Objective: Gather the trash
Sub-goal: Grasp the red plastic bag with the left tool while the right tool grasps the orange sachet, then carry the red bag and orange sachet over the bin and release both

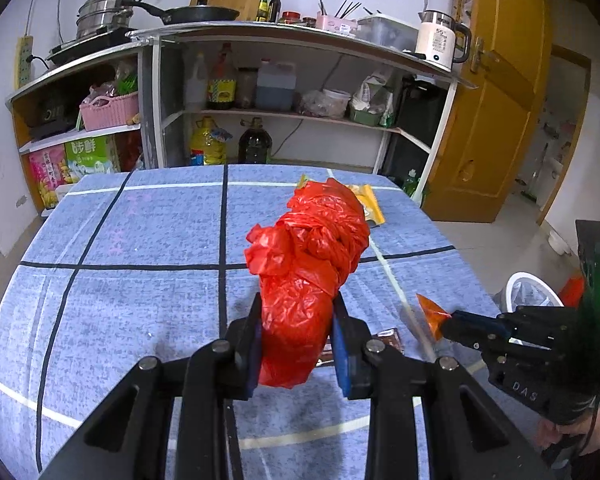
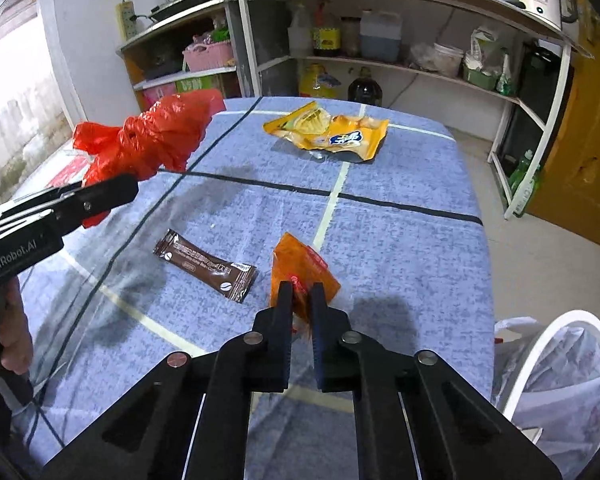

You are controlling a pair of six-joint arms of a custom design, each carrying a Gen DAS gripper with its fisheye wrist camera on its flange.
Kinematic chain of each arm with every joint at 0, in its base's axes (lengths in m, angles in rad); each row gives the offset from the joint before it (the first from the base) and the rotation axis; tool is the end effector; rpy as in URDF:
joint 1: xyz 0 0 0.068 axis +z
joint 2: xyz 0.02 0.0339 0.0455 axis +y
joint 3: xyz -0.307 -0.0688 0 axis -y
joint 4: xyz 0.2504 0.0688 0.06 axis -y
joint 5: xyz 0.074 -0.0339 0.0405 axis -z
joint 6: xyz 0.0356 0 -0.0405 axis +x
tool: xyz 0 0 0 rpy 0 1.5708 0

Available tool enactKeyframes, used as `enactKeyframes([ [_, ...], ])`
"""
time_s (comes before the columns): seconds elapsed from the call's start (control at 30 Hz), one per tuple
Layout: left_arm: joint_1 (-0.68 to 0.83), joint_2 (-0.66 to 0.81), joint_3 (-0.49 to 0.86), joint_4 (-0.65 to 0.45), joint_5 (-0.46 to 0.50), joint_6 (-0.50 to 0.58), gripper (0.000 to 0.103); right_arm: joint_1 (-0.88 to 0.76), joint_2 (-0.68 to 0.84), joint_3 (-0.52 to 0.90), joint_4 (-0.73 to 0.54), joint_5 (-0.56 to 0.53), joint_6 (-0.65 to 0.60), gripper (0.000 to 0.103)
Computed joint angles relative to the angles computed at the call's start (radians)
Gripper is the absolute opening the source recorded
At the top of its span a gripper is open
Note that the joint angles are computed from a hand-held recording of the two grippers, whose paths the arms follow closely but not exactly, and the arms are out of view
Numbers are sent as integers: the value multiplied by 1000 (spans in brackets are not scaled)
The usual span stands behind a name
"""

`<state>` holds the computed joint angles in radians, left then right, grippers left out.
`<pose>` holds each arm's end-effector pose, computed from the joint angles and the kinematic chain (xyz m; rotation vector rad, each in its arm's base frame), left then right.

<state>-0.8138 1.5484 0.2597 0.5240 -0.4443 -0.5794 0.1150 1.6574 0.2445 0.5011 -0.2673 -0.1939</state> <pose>0.1602 -0.1473 0.1231 0.0478 2.2553 -0.2253 0.2090 0.0336 0.0958 -0.4898 2.4116 0.2971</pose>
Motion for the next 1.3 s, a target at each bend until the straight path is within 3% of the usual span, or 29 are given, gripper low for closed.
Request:
enactKeyframes([
  [0.37, -137, 38, 83, -33, -42, -48, 30, -212, -174, -19, -138, -135, -107, 7],
  [0.67, -260, 177, 290, -74, -29, -56, 30, -635, -253, 35, -349, -324, -337, 8],
  [0.93, -363, 381, 556, -155, 11, -28, 30, -1035, -116, 185, -522, -453, -588, 8],
  [1.3, -404, 644, 890, -268, 137, -48, 32, -1225, 147, 386, -622, -444, -710, 8],
])
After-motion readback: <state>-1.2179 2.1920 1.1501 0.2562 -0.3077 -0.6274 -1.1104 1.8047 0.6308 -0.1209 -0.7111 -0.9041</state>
